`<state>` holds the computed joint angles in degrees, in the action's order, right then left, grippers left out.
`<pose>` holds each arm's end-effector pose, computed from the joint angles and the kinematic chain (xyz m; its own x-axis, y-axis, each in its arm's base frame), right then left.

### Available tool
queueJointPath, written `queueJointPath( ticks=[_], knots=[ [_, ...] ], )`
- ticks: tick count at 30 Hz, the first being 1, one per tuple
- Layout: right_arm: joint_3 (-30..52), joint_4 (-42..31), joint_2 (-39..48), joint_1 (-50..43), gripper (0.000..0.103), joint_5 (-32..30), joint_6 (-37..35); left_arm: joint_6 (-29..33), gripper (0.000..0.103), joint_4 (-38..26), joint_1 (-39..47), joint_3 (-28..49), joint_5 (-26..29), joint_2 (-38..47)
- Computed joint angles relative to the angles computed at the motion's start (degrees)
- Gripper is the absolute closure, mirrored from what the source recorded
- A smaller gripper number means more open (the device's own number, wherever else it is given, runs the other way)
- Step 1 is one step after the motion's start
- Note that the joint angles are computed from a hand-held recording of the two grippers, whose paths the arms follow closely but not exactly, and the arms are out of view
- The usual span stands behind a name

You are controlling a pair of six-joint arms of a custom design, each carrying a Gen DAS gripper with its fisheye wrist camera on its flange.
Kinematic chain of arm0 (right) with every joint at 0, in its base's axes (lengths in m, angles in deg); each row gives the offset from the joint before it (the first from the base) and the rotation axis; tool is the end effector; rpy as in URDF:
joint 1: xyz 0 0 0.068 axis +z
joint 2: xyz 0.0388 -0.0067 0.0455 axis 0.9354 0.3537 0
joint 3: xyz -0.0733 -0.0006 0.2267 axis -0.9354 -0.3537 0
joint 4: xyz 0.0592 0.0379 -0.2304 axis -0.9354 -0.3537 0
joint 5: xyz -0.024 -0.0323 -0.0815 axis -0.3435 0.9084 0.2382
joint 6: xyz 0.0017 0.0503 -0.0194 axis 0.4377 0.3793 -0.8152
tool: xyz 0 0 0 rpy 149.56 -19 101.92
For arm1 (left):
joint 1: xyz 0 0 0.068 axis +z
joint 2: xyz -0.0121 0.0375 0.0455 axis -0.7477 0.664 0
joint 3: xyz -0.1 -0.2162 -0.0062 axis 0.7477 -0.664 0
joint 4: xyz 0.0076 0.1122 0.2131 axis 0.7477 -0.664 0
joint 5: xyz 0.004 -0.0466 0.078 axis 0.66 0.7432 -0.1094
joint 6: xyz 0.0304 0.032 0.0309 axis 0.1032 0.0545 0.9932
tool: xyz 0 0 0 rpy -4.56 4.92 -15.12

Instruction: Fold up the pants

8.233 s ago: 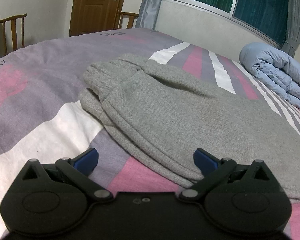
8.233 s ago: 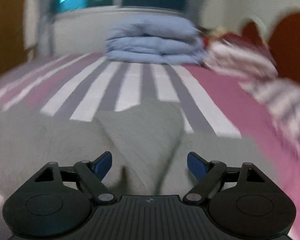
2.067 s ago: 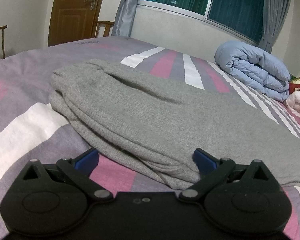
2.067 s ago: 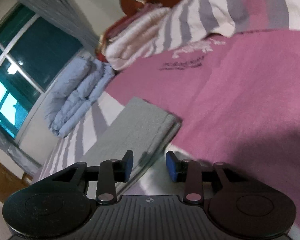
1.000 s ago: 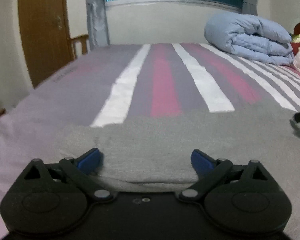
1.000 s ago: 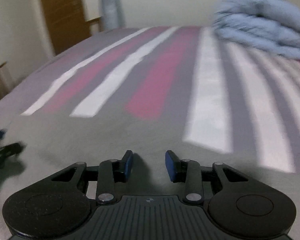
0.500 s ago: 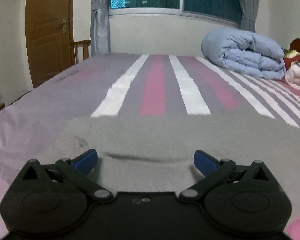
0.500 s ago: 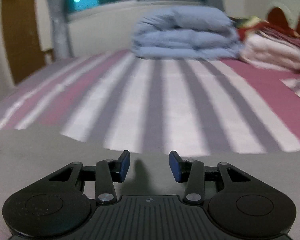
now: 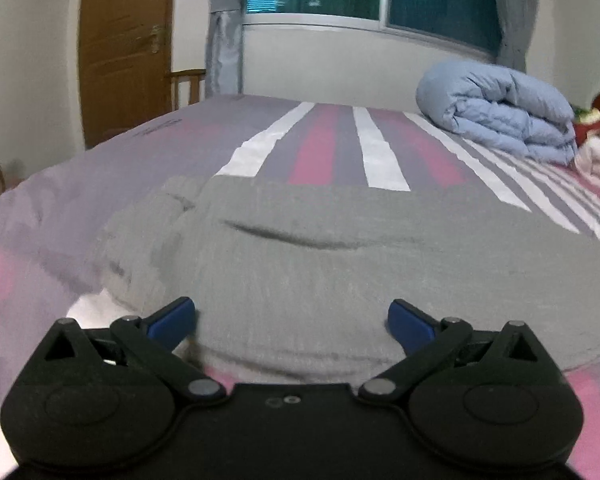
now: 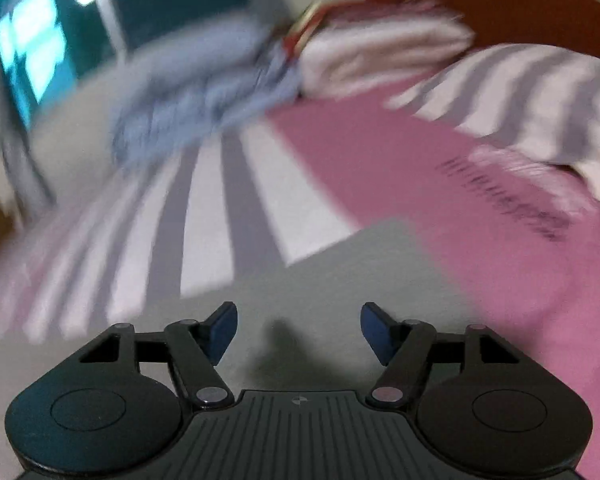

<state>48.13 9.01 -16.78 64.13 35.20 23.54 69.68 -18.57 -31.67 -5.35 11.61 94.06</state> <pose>0.2268 -0.0218 0.1578 -0.3453 0.5843 -0.7344 0.3769 0.8030 0.4616 0.3045 0.0826 0.1578 -0.5457 -0.0494 -0.8365 -0.0268 0.9988 -0.0415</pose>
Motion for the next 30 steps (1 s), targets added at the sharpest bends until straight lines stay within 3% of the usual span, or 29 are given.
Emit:
queueJointPath(
  ticks=[5, 8, 13, 15, 20, 23, 27, 30],
  knots=[
    [-12.42, -1.86, -14.81, -12.86, 0.035, -11.85, 7.7, -8.89, 0.006, 2.79, 3.16, -3.93, 4.98, 0.43],
    [-18.99, -5.69, -26.62, -21.85, 0.036, -21.87, 12.87, -9.62, 0.006, 4.16, 4.39, -4.3, 7.23, 1.15],
    [-22.09, -9.13, -32.41, -32.13, 0.043, -33.33, 14.45, -9.61, 0.006, 4.69, 4.5, -4.04, 7.45, 1.84],
    [-21.96, -2.28, -25.69, -32.33, 0.049, -34.88, 14.93, -9.69, 0.006, 4.73, 4.64, -4.0, 7.7, 1.94],
    [-19.72, 17.64, -1.7, -30.92, 0.081, -35.75, 15.93, -9.73, 0.006, 4.91, 4.53, -4.21, 7.55, 1.89],
    [-17.26, 24.7, 7.71, -28.93, 0.086, -34.2, 15.31, -9.58, 0.006, 4.57, 4.38, -4.06, 7.24, 1.91],
    [-14.08, 25.09, 12.24, -27.68, 0.089, -33.55, 12.65, -9.54, 0.006, 4.2, 4.21, -3.79, 7.01, 1.98],
    [-13.01, 18.99, 7.95, -25.79, 0.089, -30.87, 9.69, -9.71, 0.006, 4.47, 4.27, -4.07, 7.13, 1.65]
  ],
)
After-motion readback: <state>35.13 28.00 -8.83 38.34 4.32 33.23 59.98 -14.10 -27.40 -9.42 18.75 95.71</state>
